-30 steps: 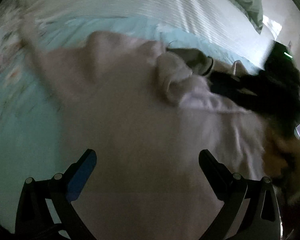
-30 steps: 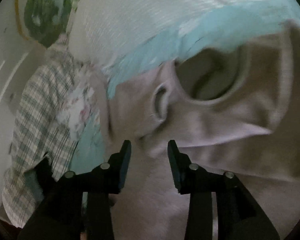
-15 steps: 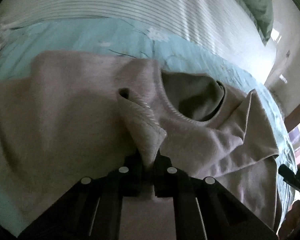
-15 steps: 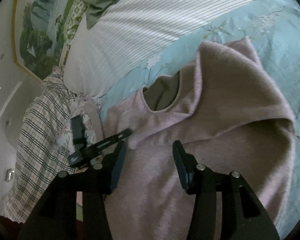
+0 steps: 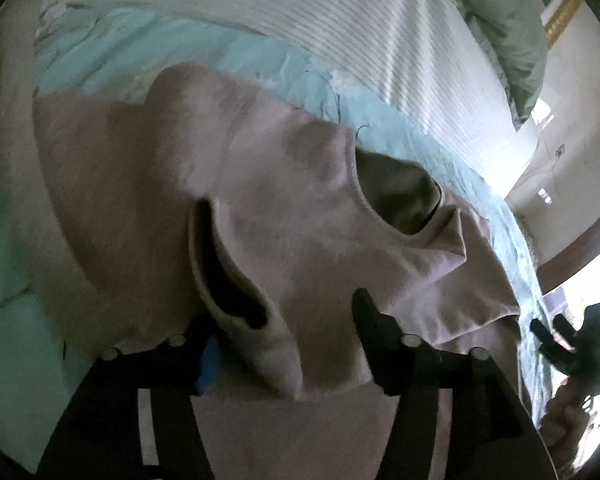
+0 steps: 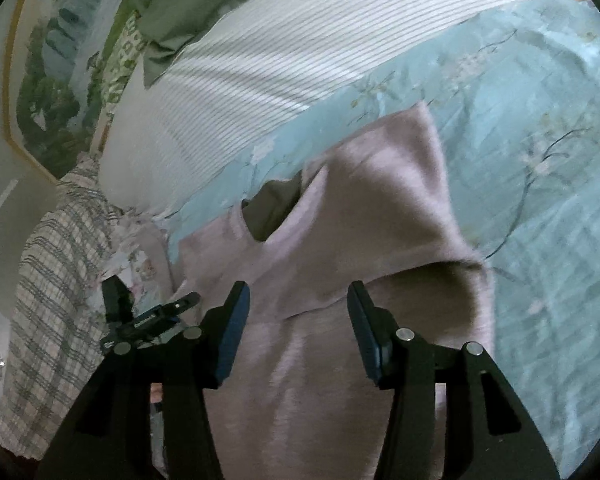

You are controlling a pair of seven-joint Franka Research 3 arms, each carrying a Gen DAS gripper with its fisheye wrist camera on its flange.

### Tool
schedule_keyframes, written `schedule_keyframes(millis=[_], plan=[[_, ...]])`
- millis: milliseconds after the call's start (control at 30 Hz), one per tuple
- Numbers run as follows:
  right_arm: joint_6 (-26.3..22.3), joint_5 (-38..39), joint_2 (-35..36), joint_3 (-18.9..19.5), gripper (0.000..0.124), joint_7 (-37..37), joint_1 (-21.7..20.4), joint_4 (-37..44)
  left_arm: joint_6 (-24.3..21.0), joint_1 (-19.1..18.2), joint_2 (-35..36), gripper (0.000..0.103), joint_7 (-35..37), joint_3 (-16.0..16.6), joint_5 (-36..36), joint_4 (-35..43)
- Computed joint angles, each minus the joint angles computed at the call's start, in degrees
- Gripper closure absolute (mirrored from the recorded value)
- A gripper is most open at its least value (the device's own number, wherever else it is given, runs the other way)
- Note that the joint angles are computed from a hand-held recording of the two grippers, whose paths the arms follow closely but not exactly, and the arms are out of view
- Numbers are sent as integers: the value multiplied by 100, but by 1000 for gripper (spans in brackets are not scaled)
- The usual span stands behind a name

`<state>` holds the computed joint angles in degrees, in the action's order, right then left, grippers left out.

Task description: Fold small clothes

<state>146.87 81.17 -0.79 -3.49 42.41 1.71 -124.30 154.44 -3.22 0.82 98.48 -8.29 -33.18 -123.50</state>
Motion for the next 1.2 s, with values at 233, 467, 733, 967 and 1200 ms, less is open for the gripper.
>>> schedule_keyframes(millis=[233,467,733,967,1200], plan=[[578,-1000,561,-68,71,741,-191,503,600,41,-408,99,-756,158,1086,-581],[236,-2480,1742,126,66,1936,-433,1608,647,-9,-577,99,-739,341,870,-796],[379,-2579,1694,448,117,1450,-675,1670,612,-173,-627,99,-761,344,1094,-768],[761,-3873,1723,94,113,2650,-373,1464,625,-267,-480,98,-639,263,968,-625],[1071,-2953,1085,647,71,1394,-434,918,562,-203,-482,97,-587,269,851,-713]])
